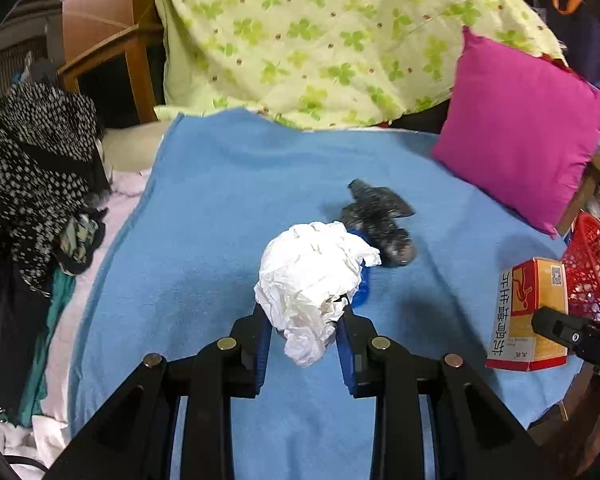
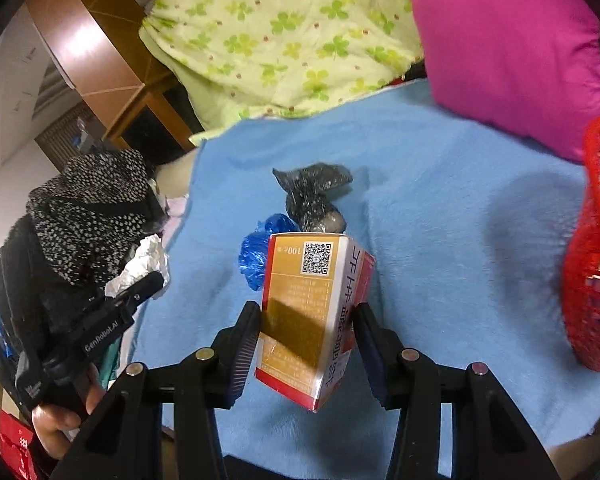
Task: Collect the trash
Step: 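Lift the white tissue with the left tool while the right tool lifts the orange box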
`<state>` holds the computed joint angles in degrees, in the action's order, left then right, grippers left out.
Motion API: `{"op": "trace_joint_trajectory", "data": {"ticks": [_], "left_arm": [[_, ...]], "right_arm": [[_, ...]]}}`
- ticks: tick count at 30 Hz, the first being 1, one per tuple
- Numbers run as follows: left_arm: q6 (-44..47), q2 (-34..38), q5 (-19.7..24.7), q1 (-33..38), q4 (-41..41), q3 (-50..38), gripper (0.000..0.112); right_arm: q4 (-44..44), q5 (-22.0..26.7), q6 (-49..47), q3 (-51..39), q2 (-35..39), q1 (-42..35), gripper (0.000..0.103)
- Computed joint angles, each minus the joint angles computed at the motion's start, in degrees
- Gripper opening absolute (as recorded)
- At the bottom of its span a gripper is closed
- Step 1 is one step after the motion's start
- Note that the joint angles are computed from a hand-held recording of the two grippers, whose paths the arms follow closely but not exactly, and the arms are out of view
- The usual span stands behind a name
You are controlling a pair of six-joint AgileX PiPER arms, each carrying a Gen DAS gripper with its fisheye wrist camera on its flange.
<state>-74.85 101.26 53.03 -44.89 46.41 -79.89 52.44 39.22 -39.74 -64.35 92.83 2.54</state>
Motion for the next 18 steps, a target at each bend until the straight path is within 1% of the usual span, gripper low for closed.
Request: {"op": "trace_joint_trajectory", "data": {"ticks": [3,5,7,9,12,16,18], "left_arm": [[-2.7,-0.5,3.5,-4.6,2.5,-0.2,0.032],[-3.6,-0.5,5.1,-7.1,2.7,-0.6,0.032],[-4.5,-0.4,5.7,-8.7,2.7,-0.4,0.032],[-4.6,-0.1,4.9,-9.4,1.9,0.0,0.032],[-5.2,0.0,2.4,-8.8,-0.1,1.9,0.032],[-2.3,2.1,-1.0,-5.5,-5.4,3.4,0.032],[-2.2,3.5,-1.5,-4.4,-6.3,3.7,0.032]], "right_arm": [[1.3,1.2,-1.8,2.9,-3.9,-1.9,0.051],[2.0,1.6,-2.9,4.6,-5.6,-2.8,0.051],[2.9,2.1,-4.1,6.3,-7.0,-3.5,0.051],[3.8,2.1,-5.2,8.1,-7.9,-3.8,0.051],[6.3,2.5,-7.9,10.3,-7.8,-4.3,0.051],[7.7,1.8,-9.3,11.1,-4.3,-3.7,0.051],[8.1,1.1,-9.5,10.6,-1.6,-2.9,0.051]]}}
